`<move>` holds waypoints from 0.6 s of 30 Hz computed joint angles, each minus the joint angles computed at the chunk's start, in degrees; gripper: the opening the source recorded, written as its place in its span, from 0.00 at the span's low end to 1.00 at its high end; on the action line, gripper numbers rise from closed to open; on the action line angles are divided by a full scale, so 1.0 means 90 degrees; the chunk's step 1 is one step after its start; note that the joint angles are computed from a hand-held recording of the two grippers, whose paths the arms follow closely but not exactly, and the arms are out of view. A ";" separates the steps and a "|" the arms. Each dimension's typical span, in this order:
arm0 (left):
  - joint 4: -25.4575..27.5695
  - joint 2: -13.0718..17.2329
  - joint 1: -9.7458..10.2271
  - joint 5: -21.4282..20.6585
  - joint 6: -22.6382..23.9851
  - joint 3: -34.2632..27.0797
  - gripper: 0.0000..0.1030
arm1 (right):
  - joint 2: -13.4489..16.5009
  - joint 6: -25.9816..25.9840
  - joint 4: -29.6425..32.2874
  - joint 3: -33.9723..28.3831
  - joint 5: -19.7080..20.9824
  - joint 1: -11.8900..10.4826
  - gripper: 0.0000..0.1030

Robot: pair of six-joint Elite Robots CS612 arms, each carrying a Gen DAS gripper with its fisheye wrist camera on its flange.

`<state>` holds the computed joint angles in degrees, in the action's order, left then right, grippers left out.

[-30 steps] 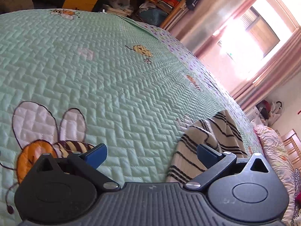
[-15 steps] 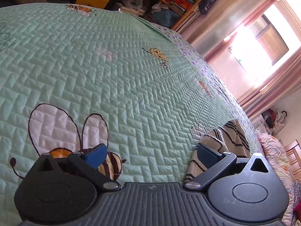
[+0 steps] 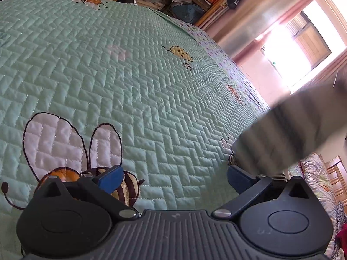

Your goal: Fold clothes

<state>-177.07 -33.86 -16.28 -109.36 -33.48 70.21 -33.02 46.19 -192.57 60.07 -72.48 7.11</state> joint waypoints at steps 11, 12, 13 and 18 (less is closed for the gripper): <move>-0.0582 -0.0015 -0.0048 -0.0232 0.0430 0.0115 0.99 | 0.0648 -0.1845 0.2754 -0.2241 0.2062 0.0000 0.31; -0.0625 -0.0006 -0.0046 -0.0243 0.0405 0.0112 0.99 | 0.0528 -0.1839 0.2512 -0.1977 0.2005 -0.0021 0.32; -0.0677 0.0012 -0.0040 -0.0269 0.0361 0.0102 0.99 | 0.0419 -0.1811 0.2209 -0.1717 0.1949 -0.0043 0.33; -0.1036 0.0079 0.0030 -0.0245 -0.0334 0.0103 0.99 | -0.0544 -0.1874 0.0967 0.0391 0.1039 -0.0175 0.61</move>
